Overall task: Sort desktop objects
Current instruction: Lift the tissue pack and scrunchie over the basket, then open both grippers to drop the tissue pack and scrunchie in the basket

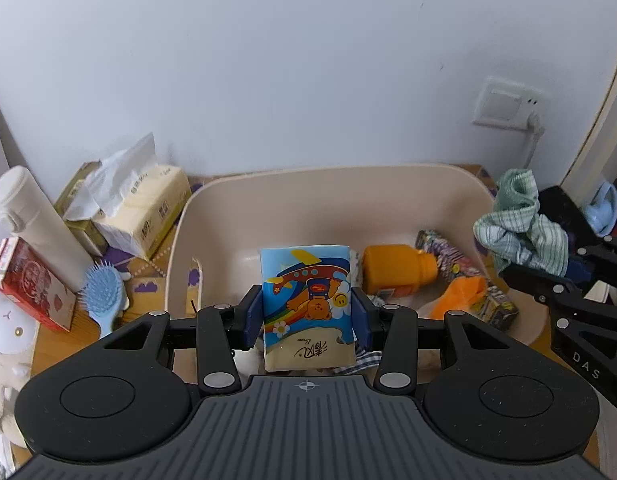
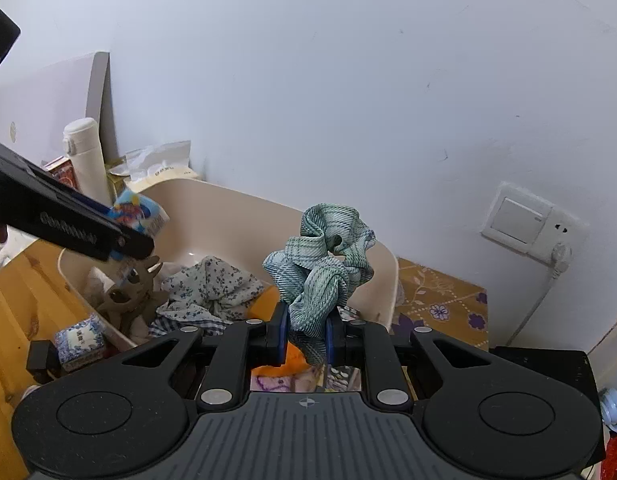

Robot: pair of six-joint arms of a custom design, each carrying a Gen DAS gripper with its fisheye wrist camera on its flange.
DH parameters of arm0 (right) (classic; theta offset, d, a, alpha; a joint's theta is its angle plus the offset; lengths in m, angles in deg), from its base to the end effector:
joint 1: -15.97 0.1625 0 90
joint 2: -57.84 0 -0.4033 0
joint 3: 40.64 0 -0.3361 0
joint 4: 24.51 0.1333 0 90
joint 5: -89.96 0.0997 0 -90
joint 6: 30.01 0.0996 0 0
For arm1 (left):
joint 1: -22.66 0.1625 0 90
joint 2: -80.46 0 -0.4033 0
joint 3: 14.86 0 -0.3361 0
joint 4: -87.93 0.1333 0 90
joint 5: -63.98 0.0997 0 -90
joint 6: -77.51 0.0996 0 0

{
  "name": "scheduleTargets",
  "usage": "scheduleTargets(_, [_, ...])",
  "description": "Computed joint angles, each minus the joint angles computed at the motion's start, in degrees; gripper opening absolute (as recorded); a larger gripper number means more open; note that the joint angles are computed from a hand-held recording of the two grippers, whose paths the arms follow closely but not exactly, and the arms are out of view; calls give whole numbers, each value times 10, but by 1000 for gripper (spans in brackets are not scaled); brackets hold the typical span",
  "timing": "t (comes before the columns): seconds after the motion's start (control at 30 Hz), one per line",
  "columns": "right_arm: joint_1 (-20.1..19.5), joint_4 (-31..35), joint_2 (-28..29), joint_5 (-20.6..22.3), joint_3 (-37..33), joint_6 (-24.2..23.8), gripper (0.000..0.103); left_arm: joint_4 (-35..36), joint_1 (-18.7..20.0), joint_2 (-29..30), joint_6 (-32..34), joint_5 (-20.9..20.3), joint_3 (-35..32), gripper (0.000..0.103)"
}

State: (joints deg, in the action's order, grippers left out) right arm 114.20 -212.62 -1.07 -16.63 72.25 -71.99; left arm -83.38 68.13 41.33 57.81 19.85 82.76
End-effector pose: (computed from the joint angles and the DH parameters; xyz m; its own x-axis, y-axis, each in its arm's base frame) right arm 0.1816 -0.5233 0.2369 -0.6575 -0.4309 0.6181 -0.7298 0.5679 -0.3805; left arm -0.2799 -0.5765 0.1052 -0.8690 0.0514 -0.4921 0.3754 0.7163 -0.5882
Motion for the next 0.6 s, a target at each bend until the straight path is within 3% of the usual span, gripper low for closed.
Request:
scheduleTargets(0.47, [-1,89,45,-23,-50,44,17,78,34,33,-21,-23,-56,46])
scheduleTargets(0.6, [0,99,54,-36,-56,51,25,101,37,38,-23,-29,-70,46])
